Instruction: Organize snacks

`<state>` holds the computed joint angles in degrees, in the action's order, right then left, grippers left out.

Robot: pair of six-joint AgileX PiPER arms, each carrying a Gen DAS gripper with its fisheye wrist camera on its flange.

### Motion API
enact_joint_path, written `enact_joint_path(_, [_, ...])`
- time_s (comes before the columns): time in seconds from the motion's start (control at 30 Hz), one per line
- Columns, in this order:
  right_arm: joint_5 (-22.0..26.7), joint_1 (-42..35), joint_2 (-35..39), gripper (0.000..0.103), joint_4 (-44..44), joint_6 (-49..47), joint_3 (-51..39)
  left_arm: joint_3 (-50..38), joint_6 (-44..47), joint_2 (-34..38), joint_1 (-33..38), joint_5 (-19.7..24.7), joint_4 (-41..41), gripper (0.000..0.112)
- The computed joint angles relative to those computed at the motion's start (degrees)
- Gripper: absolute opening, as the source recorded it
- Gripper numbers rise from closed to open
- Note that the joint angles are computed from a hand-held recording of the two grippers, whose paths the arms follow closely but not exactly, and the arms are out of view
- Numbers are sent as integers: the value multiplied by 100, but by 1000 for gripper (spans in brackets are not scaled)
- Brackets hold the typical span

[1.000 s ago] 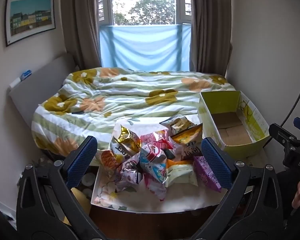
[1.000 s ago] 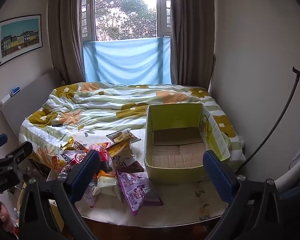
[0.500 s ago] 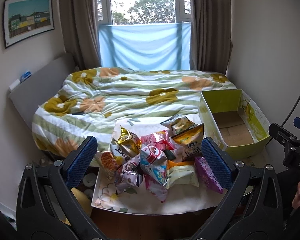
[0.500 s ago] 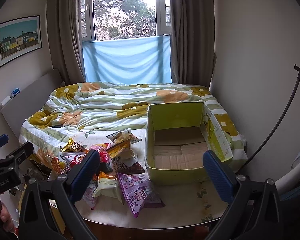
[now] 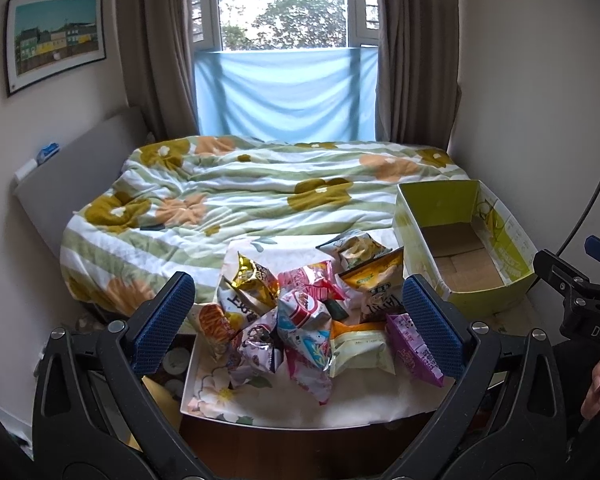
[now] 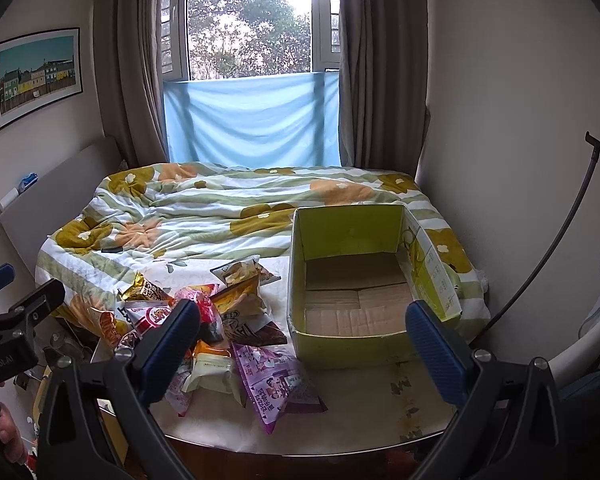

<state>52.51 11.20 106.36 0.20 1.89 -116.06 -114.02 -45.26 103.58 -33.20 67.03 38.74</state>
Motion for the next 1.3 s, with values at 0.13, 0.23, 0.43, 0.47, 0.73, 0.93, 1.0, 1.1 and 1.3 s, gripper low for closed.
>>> enact_joint_path(0.13, [-14,7,-22,102,-8,6,36,41,-22,-18,-9,-20,10,102])
enact_joint_path(0.23, [-17,25,-50,102,-33,36,72,27,-22,-10,-10,-17,14,102])
enact_joint_path(0.43, [-29,26,-57,102,-41,41,84,10,-3,-9,-1,-7,-8,102])
enact_joint_path(0.47, [-39,30,-68,102,-48,46,106,3,-4,-2,2,-12,-16,102])
enact_joint_path(0.73, [-44,37,-82,102,-63,58,123,30,-20,-14,-5,-16,6,102])
enact_joint_path(0.93, [-74,39,-124,102,-72,80,176,65,-44,-28,-19,-42,27,102])
enact_joint_path(1.0, [-59,29,-111,102,-51,57,152,102,-78,-31,-39,-75,52,102])
enact_joint_path(1.1, [-59,26,-122,102,-54,63,158,136,-110,-44,-66,-88,78,102])
enact_joint_path(1.3, [-63,24,-139,102,-51,68,170,152,-144,-52,-87,-85,94,102])
